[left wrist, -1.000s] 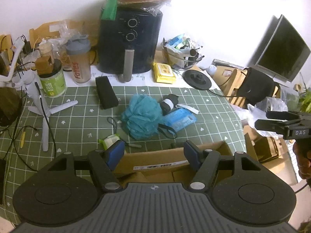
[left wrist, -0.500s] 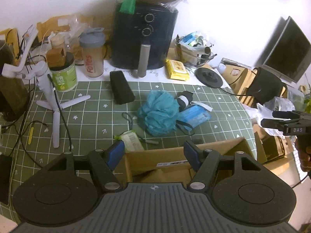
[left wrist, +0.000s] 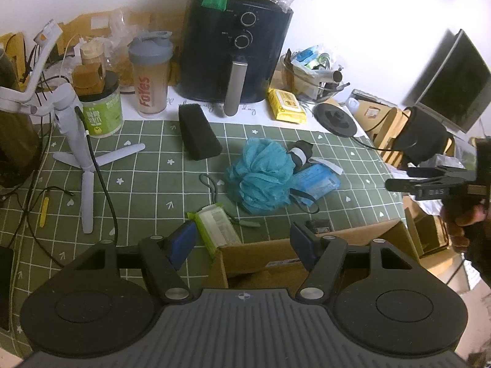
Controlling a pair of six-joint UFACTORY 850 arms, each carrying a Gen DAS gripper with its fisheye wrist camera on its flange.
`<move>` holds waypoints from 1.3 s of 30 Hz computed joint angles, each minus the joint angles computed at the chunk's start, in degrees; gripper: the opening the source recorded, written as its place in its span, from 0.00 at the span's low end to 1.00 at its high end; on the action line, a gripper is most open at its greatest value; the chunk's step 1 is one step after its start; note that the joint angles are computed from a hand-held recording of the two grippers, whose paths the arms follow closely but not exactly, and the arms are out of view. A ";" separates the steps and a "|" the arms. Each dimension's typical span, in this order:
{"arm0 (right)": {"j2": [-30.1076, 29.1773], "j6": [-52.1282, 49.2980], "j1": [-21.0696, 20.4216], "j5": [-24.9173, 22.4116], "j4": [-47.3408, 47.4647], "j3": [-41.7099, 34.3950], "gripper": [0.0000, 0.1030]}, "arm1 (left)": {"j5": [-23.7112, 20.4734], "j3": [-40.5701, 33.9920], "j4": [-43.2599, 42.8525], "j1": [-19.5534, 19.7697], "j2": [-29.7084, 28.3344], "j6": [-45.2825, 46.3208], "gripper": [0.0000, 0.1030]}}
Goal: Organize soft objects
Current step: 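Grasp the white plastic strip beside the black roll with the right gripper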
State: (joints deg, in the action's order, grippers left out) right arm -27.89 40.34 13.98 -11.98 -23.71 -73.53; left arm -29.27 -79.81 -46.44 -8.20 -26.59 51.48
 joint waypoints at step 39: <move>-28.77 -26.83 -5.24 -7.53 17.11 -28.72 0.27 | -2.16 -4.37 10.51 1.45 -3.98 -13.48 0.65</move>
